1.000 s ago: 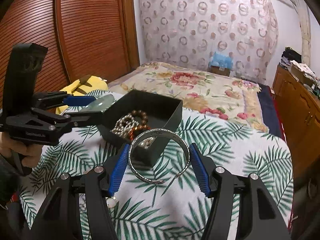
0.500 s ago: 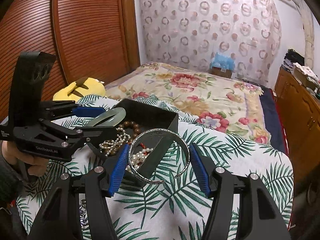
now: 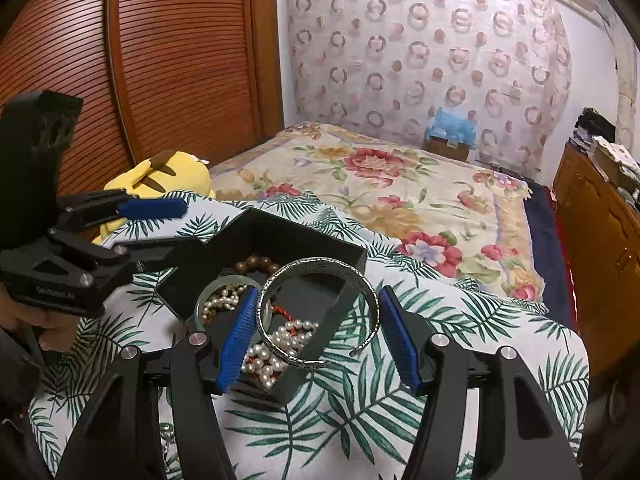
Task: Organize jewelry
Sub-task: 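Carry both bangles into the black box and open both grippers, then lift both grippers out of the box back over the table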
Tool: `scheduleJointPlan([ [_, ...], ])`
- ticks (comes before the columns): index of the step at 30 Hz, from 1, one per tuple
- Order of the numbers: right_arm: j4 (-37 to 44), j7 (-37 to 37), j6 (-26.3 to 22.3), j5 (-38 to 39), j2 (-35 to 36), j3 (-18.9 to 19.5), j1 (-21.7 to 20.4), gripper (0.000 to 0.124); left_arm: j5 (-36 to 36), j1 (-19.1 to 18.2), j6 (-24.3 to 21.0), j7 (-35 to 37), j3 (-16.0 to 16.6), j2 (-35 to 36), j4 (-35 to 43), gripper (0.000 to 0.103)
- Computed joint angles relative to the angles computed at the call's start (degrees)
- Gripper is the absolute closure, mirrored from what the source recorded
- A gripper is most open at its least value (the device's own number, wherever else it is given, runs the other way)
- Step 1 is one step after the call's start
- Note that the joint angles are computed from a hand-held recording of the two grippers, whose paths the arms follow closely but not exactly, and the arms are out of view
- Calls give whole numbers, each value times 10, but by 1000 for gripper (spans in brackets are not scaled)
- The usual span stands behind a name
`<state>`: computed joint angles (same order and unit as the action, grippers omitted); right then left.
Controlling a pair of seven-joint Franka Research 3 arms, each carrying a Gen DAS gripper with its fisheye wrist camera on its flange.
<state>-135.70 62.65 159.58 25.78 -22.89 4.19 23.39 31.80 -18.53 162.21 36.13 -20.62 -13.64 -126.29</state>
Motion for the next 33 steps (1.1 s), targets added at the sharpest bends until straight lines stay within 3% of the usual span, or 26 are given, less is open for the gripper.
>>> scheduleJointPlan([
  [4,17,-5,0,-7,18,6,4,61,29,20,-12,-34,-7,-18,-8,26],
  [8,39,-2,4,-24,44,17,2,61,39,31,-15,-57,-6,-29,-18,16],
  [14,68,32,-2,-77,86,36,-12,61,74,48,-26,-94,-18,-36,-22,10],
  [24,88,60,-10,-111,111,38,-12,60,67,46,-21,-100,-5,-44,-37,9],
  [33,62,51,7,-78,80,27,-1,60,71,51,-16,-102,-8,-45,-41,9],
])
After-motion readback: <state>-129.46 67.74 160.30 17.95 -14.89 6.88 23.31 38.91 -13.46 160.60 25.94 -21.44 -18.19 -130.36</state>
